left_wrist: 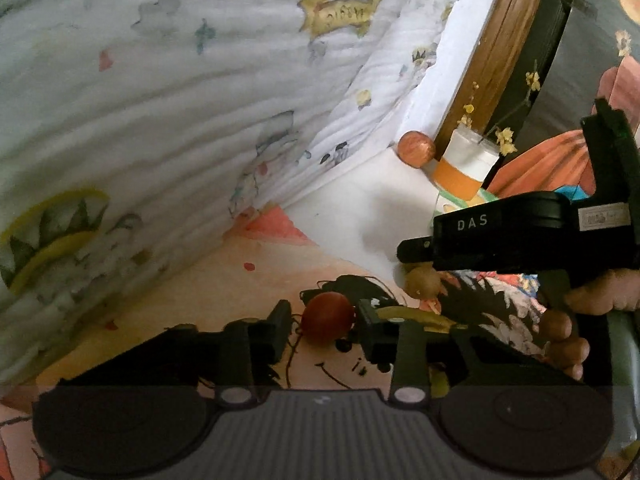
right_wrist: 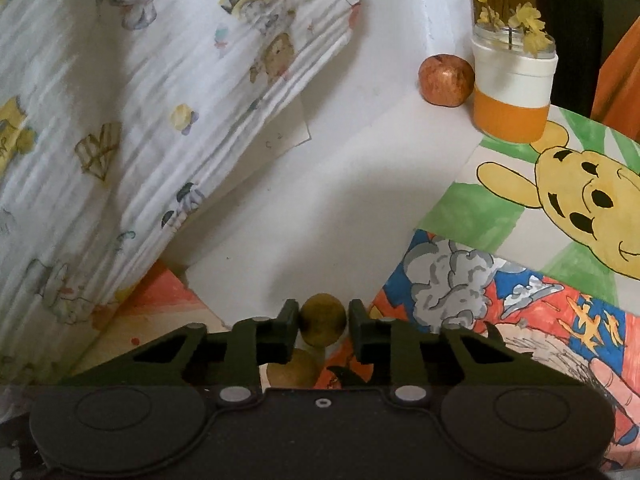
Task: Organize fruits
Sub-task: 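Grasp a cherry tomato with left tool while right tool grasps a brown fruit, then carry the tomato over the tray with left tool while right tool carries the brown fruit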
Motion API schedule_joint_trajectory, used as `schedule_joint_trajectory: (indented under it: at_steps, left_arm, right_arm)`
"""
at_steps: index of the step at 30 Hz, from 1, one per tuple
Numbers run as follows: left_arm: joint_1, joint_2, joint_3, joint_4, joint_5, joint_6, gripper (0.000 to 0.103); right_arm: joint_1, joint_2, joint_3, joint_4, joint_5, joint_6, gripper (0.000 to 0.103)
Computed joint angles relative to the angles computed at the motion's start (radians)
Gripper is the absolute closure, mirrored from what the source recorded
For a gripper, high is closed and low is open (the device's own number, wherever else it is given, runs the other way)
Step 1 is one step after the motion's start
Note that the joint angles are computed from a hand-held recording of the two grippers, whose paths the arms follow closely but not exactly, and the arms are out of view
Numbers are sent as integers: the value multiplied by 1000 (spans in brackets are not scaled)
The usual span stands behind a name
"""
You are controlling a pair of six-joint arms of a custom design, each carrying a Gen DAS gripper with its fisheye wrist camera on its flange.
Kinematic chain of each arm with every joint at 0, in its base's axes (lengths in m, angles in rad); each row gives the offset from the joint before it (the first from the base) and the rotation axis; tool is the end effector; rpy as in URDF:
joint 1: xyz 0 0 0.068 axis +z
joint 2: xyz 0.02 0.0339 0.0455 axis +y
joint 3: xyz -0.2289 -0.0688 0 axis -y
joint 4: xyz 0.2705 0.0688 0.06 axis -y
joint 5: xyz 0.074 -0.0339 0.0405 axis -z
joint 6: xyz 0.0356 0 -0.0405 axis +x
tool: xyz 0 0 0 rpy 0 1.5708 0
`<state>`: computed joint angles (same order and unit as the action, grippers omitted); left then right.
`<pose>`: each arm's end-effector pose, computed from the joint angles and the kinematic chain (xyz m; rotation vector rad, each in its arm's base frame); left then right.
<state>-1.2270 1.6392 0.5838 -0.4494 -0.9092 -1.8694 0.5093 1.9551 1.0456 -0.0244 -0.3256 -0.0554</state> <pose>0.1031 -0.2047 0.0404 -0.7384 2.1054 -0.0490 0.3292 0.1969 0.0625 -0.8365 2.3918 0.5926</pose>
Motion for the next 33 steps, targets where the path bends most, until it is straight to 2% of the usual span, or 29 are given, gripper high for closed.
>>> schedule_joint_trajectory:
  at_steps: [3, 10, 18, 23, 27, 33]
  left_arm:
    - [1, -9, -3, 5, 5, 1, 72]
    - [-5, -41, -25, 6, 7, -26, 72]
    - [-62, -31, 48, -145, -14, -117, 72]
    - [-132, -7, 145, -310, -38, -214, 72]
    - [-185, 40, 261, -435, -63, -267, 72]
    - [-261, 155, 458, -574, -102, -348, 72]
  right_arm:
    - [-6, -4, -5, -2, -19, -4, 75]
    - [-34, -64, -60, -23, -86, -15, 75]
    - [-75, -220, -182, -61, -162, -58, 75]
    - [-154, -418, -295, -139, -238, -137, 75]
    - [-234, -634, -408, -224, -266, -245, 75]
    - [-440, -935, -530, -420, -353, -416, 75]
